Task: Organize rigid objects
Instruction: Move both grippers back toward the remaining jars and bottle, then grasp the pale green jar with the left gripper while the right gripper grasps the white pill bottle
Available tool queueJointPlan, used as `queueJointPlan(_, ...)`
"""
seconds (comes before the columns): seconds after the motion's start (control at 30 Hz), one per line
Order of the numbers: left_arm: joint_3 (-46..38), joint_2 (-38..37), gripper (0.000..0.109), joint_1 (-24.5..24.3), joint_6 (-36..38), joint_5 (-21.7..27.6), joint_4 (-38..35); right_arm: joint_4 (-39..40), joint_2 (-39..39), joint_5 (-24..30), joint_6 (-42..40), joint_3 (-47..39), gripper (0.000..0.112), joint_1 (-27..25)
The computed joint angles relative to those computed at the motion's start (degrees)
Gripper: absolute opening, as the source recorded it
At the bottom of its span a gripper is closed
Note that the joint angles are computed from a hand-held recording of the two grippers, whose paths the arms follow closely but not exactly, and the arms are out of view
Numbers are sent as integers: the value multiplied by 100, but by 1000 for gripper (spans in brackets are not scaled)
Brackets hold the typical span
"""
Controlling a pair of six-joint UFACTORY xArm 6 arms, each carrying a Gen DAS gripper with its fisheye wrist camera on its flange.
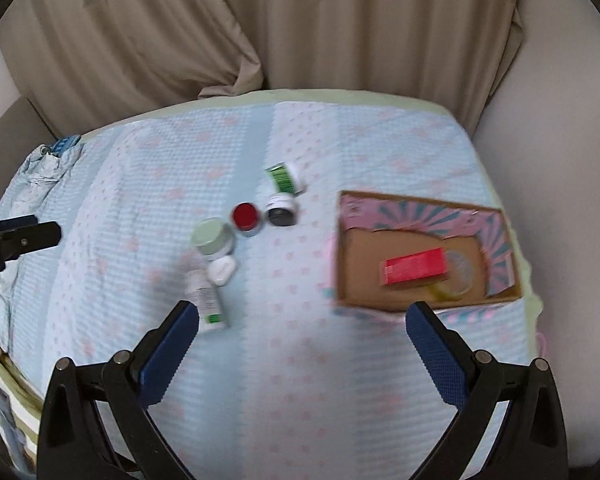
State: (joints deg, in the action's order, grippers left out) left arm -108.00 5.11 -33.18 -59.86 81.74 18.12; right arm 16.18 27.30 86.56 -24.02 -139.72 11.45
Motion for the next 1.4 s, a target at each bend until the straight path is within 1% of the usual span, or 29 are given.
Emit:
queueJointPlan(0.07,354,-215,103,174,310,-224,-185,-42,-473,-346,154,810,103,198)
queueJointPlan(0.2,865,-358,103,613,1213,-671,-673,-133,-962,-851,358,1839,103,560)
queueJointPlan(0.4,1172,43,103,1129,2325,-1248,-1397,-232,-1130,-1269,372,2673,103,985)
queueJointPlan(0.57,1055,675,103,1435,2947,-1492,-1825,-417,-873,-1423,300,2880,103,1281)
queueJointPlan(0.73,522,1575,103,1664,3452,-1520,-2214,-623,-448,-1492,241,2911,102,1545)
queueJointPlan(0.77,367,1781,103,1707,3549,-1501,-2311,-697,-354,-1504,237,2905,101,1602)
queueJointPlan(0.9,-105,2414,103,1787,3844,-1446,-2520,-1088,-3,-1634,270,2887,100,1826)
queueJointPlan(1.0,-374,2791,103,1792,3998,-1417,-2607,-1330,168,-1725,295,2894,96,1946)
queueJointPlan(1.1,-487,3020,103,1789,4070,-1502,-2644,-1497,389,-1722,316,2780,95,2033)
queueJointPlan(1.17,-559,3144,102,1795,4098,-1568,-2694,-1514,536,-1647,331,2656,90,2062)
queueJointPlan(1.27,-778,3369,88,1805,4165,-1528,-2778,-1486,798,-1404,354,2363,82,2087)
queueJointPlan(1.3,-825,3421,83,1805,4210,-1523,-2820,-1482,882,-1333,363,2266,77,2094)
queueJointPlan(1.37,-784,3430,77,1803,4334,-1631,-2939,-1479,1048,-1179,389,2065,71,2107)
queueJointPlan(1.4,-731,3408,68,1804,4422,-1713,-3017,-1468,1126,-1104,395,1963,63,2109)
